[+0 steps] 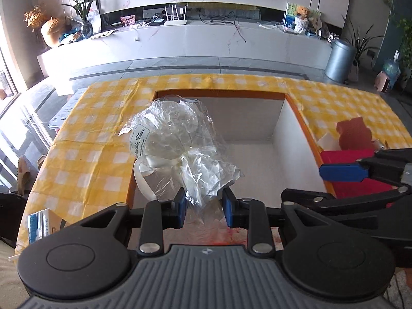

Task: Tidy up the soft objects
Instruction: 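Lower the hat and bundle into the box and open both grippers, then withdraw both tools from the box toward the remaining items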

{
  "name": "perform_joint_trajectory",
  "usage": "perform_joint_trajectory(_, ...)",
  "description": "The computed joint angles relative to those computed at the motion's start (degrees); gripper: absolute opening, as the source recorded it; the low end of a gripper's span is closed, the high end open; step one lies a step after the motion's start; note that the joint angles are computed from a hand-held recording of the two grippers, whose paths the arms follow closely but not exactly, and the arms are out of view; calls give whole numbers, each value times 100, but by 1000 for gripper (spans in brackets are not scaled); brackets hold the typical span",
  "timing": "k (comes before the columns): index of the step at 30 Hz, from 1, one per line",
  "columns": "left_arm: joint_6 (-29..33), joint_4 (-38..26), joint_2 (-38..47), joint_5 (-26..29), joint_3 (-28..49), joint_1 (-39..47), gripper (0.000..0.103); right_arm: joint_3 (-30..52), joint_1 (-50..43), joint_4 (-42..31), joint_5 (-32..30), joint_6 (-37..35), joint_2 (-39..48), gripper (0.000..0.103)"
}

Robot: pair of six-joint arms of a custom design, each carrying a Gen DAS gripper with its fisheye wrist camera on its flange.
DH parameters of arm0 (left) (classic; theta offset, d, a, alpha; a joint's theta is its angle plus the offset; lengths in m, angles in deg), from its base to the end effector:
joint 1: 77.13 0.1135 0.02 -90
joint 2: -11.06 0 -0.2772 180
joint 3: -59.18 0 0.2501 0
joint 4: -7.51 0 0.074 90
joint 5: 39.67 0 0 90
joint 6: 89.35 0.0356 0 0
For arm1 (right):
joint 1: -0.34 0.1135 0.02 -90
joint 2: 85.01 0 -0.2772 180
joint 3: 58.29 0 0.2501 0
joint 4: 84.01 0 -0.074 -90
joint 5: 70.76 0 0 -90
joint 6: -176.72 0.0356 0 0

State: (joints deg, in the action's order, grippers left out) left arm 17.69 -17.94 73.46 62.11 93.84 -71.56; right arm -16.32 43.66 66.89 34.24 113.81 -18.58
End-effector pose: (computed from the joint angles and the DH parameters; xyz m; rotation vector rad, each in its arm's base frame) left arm 0.1780 0.0101 0.1556 0.3315 2.4513 -0.0888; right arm 0.1527 0.1313 0.1768 -0.2426 2.4598 0.2030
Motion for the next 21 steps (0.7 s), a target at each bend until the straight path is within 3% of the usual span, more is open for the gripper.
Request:
perform_joint_trajectory(2,-201,386,411,-498,-93,-313,32,-108,-158,256,-127,-87,68,55)
perform_joint_trajectory(5,-200,757,676,-644,-217,-428,32,-299,-399,620,-396,-137,32,55)
perform_joint_trajectory(10,-243,940,988,-737,-138,-480,34,-572,-357,1037,-197,-185,-126,55)
perform_joint_trajectory(14,-343,1216,972,-827,-218,-447,54,-792,-400,1238,-87,-225,-394,55)
perform_joint_trajectory(16,-360,1375,785,-752,-337,-352,82,-833,-454,1207,-74,-139,-489,55)
perform_joint_trajectory(18,-345,1623,414,-347,-555,-23,97,-885,-599,1226,-210,-69,-563,55)
perform_joint_trajectory(21,-446,1550,42,-25,-590,330,97,-928,-668,1188,-205,-20,-693,56)
